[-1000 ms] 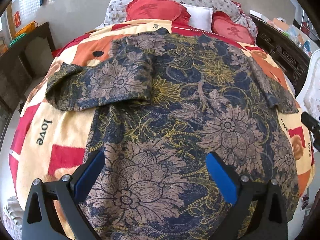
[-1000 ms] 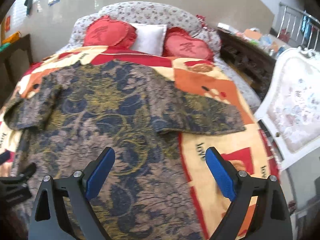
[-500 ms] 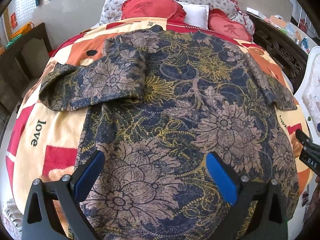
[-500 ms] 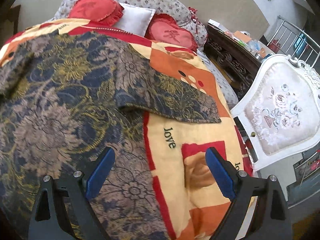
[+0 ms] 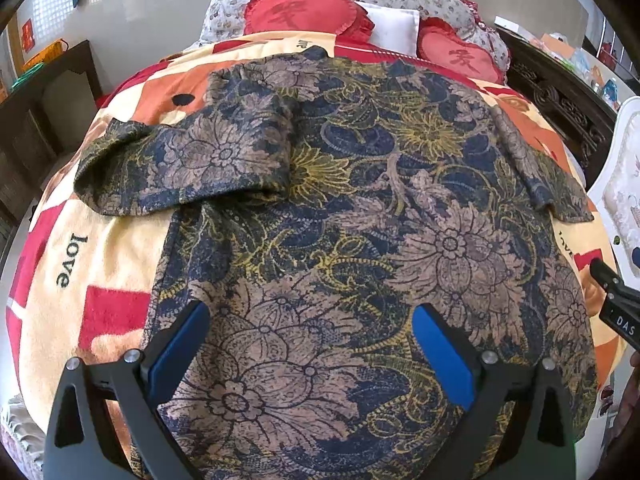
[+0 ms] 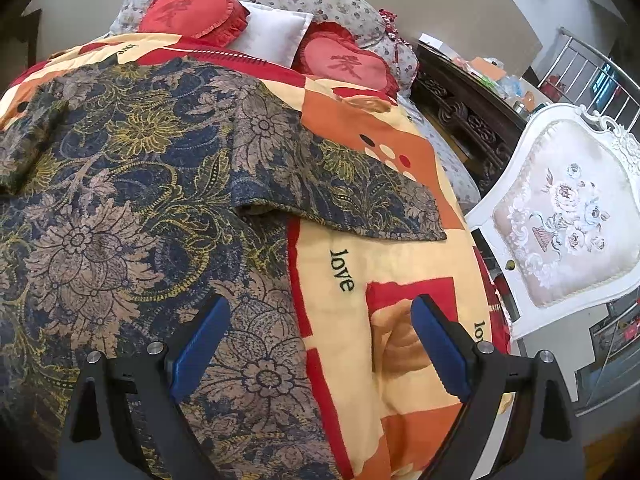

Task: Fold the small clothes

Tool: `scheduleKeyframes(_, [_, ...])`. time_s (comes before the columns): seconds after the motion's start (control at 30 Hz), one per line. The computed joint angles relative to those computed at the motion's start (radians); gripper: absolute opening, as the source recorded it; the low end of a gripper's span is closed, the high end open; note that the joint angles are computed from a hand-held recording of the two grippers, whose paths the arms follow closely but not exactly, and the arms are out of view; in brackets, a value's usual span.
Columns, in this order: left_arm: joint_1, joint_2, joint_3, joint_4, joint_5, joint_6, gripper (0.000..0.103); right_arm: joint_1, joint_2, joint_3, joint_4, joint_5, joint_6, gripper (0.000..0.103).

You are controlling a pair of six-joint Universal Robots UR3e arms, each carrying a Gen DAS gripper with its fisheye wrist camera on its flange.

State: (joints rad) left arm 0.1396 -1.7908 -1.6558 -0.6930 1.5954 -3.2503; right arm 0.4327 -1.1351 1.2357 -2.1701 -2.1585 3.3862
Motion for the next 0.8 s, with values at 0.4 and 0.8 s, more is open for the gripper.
scheduleKeyframes(0.4, [-0.013,-0.008,-0.015,0.027,0.042,0.015,0.103,0.008,0.020,-0.029,0.007,0.007,-0.002,0.102])
scheduleKeyframes(0.8, [0.187,0.019,-0.159,0.375,0.142,0.209,0.103,-0.100,0.085,0.043,-0.383,0.553,-0.178,0.101])
